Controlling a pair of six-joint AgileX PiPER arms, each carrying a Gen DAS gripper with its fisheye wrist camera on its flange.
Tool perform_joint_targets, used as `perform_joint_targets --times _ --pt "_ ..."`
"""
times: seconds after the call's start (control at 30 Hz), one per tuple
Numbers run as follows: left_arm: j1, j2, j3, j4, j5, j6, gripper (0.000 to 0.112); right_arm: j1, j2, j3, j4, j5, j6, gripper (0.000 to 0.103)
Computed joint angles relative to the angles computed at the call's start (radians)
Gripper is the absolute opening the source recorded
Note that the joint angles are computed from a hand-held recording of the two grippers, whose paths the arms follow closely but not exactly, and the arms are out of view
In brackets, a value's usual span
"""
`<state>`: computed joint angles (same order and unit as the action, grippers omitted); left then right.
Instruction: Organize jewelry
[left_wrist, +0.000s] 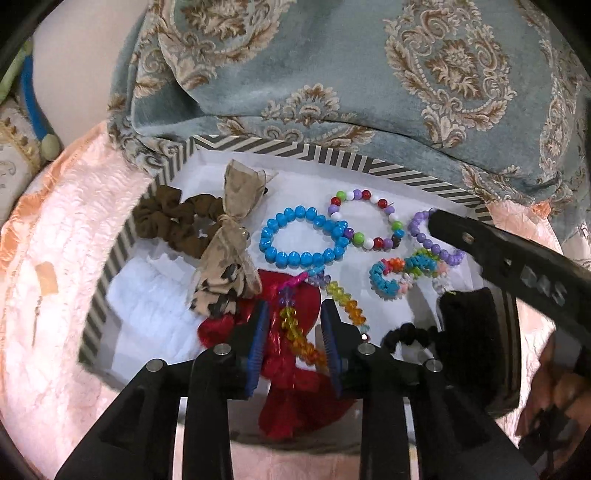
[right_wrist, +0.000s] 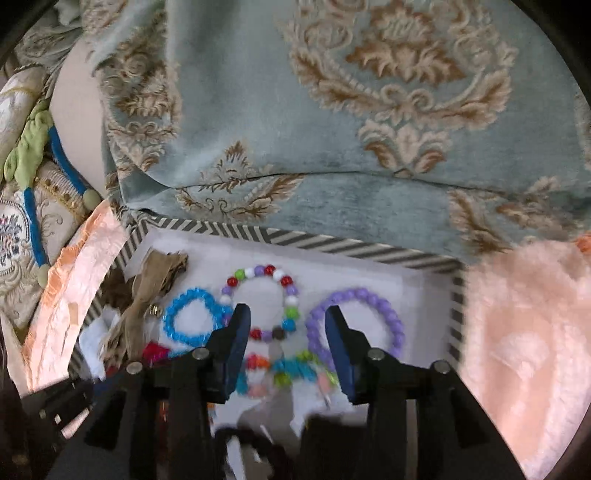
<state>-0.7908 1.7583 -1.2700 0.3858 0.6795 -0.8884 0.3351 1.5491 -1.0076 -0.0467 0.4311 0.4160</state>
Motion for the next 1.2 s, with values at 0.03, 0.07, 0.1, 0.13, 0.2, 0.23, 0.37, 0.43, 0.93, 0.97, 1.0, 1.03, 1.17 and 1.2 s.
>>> perform_joint_targets --times 0.03,0.07,0.1,0.13,0.2,0.23,0.37,0.43,0.93,0.97,1.0,1.03,1.17,1.2 --pt "-0.005 -0.011 0.008 0.002 0.004 -0.009 0.012 0.006 -0.031 0.023 -0.020 0.000 0.020 0.044" --pt "-0.014 -0.026 0.018 0.008 0.012 -0.023 0.012 0.014 -0.060 0.044 -0.045 0.003 0.047 0.044" --pt "-0.021 -0.036 0.023 0.012 0.022 -0.027 0.012 0.036 -0.091 0.065 -0.102 0.011 0.110 0.046" --pt "-0.032 -0.053 0.036 0.028 0.030 -0.043 0.012 0.067 -0.128 0.093 -0.191 0.026 0.207 0.047" --pt "-0.061 -0.085 0.060 0.073 0.051 -0.083 0.012 0.127 -0.180 0.128 -0.339 0.070 0.371 0.052" --pt "-0.071 -0.099 0.071 0.086 0.058 -0.099 0.012 0.166 -0.212 0.149 -0.412 0.097 0.455 0.052" --pt "-0.104 -0.186 0.139 0.115 0.074 -0.164 0.012 0.277 -0.293 0.203 -0.522 0.179 0.633 0.053" --pt "-0.138 -0.220 0.161 0.166 0.107 -0.223 0.012 0.338 -0.325 0.218 -0.563 0.226 0.715 0.053" --pt "-0.292 -0.388 0.202 0.364 0.312 -0.408 0.012 0.699 -0.381 0.126 -0.734 0.567 1.024 0.060" --pt "-0.297 -0.391 0.200 0.370 0.319 -0.413 0.012 0.712 -0.385 0.123 -0.738 0.580 1.033 0.060" --pt "-0.307 -0.397 0.197 0.379 0.333 -0.421 0.012 0.724 -0.390 0.120 -0.743 0.589 1.042 0.060" --pt "-0.316 -0.402 0.194 0.388 0.345 -0.427 0.012 0.740 -0.393 0.115 -0.748 0.604 1.051 0.060" --pt "-0.346 -0.415 0.179 0.413 0.387 -0.443 0.012 0.790 -0.390 0.089 -0.756 0.661 1.064 0.060" --pt "-0.355 -0.417 0.175 0.422 0.400 -0.450 0.012 0.802 -0.388 0.082 -0.761 0.674 1.066 0.060"
